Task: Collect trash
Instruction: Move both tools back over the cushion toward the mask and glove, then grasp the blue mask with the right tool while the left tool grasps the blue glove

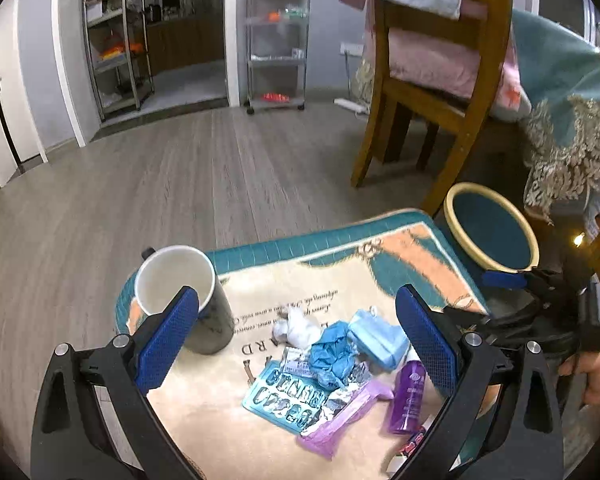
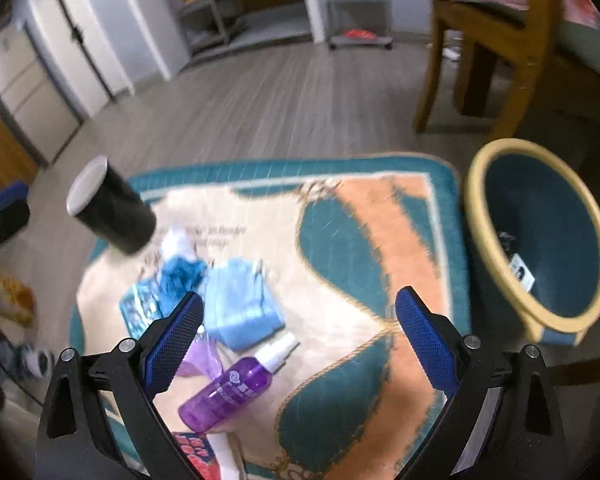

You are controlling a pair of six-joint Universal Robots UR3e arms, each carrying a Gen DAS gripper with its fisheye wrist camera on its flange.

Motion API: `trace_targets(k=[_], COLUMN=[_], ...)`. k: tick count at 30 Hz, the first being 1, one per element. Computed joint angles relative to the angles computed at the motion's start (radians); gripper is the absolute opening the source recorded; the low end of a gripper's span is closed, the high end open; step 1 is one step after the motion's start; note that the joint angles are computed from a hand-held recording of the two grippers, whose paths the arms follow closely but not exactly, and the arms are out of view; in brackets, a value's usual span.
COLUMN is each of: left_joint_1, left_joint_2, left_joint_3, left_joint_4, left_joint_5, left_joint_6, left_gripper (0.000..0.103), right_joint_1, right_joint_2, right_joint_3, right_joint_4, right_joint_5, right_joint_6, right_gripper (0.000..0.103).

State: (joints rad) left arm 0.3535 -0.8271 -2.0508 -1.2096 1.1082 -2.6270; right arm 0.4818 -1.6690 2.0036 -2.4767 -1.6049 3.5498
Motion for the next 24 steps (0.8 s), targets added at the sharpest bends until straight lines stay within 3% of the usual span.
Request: trace_targets(k=[5, 14, 17, 18, 21, 24], left_joint_1=[-0.062, -0.113, -0.135, -0.145, -0.171, -0.186], left_joint_2=[-0.077, -0.158, -0.176, -0.185, -0.196, -0.205], left_joint_3=[0.001, -0.003, -0.002, 0.000, -0.007, -0.015], left_joint_4=[0.091, 0.162, 0.173, 0.180, 0.195, 0.194], left_joint_5=[0.049, 0.083, 0.095, 0.102, 0.120, 0.126], left_joint_6=[-0.043, -0.084, -0.090, -0.095, -0.099, -0.101], left_gripper=[0.097, 0.097, 0.097, 0.097, 0.097, 0.097], right_joint_1=[0.067, 0.078, 0.068, 0.060, 0.029, -0.010], right_joint_2=[0.155, 0.255, 0.263, 0.260, 0.230, 0.177], right_joint_3=[-0.079, -0.116, -0.119, -0.114, -0.090, -0.053], right_joint_4=[-0.006, -0.022, -0.001, 0.004, 0.012, -0.004], right_joint_5=[-0.010, 0.046, 0.068, 0.085, 0.122, 0.148], right_joint_6=[-0.048, -0.111, -0.128, -0.133, -0.130, -0.107], right_gripper=[0.096, 0.093, 0.075, 0.061, 0.042, 0.036])
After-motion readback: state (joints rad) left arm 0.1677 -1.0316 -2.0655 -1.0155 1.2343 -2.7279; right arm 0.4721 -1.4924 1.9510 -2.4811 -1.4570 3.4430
